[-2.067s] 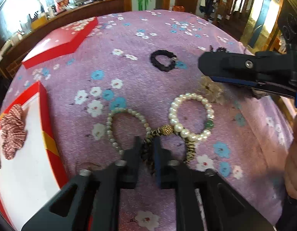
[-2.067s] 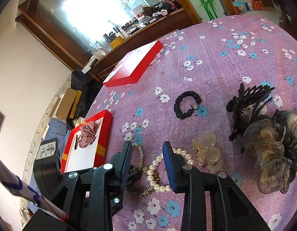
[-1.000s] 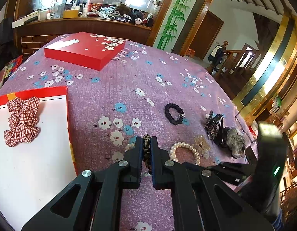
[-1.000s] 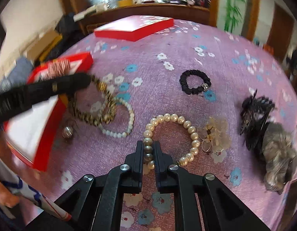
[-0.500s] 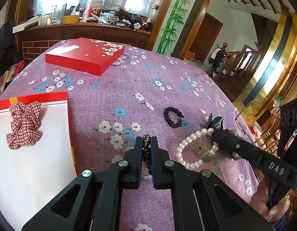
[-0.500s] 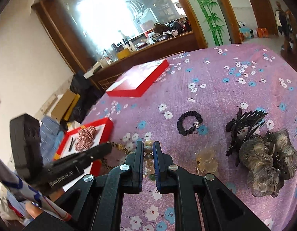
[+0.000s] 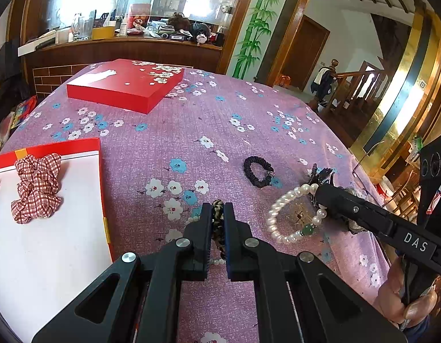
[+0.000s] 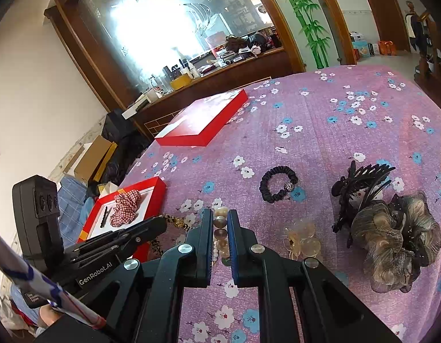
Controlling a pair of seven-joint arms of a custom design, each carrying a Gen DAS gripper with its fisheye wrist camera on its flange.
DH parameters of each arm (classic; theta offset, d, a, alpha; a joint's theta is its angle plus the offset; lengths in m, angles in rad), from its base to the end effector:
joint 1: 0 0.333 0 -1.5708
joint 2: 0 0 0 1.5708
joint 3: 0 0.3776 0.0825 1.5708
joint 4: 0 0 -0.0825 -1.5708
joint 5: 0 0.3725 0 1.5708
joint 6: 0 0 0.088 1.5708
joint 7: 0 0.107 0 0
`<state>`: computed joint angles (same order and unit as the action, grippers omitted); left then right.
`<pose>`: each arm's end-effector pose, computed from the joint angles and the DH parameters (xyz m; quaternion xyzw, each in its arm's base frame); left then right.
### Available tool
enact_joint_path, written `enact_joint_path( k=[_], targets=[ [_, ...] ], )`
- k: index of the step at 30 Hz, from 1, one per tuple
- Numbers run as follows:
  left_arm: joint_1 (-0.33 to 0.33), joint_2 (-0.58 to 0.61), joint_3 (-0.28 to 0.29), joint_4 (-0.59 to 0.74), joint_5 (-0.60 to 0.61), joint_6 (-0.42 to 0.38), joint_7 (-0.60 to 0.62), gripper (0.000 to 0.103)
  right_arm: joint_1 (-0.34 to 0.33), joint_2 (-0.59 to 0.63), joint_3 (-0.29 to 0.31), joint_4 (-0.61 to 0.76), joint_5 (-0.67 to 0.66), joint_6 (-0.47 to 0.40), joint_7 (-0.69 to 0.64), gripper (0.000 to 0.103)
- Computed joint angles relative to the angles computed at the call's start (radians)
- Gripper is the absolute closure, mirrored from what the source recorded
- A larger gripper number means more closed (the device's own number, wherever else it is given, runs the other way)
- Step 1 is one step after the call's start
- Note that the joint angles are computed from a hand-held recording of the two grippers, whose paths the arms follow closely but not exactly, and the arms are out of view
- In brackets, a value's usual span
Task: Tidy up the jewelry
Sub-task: 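Carry both bracelets toward the red tray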
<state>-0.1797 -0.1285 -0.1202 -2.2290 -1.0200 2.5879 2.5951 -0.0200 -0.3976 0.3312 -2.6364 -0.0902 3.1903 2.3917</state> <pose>0.5008 -0.1411 0.5398 -0.4419 0.8013 -0.3998 0.0535 0.3886 0.1517 0.5455 -0.5011 0.7382 -0.1747 0.4164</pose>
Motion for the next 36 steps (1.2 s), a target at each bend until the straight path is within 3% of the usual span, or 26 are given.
enact_joint_path(
  k=[29,36],
  targets=[
    [-0.008,-0.004,-0.003,-0.008,0.008,0.014,0.003,0.098,-0.003,-0.003,0.006,0.001,-0.008,-0.003,-0.002,0.092],
    [-0.021,-0.008,-0.012,-0.023,0.01,0.086,0.012,0.098,-0.011,0.001,0.016,0.006,-0.017,-0.002,0.0,0.092]
  ],
)
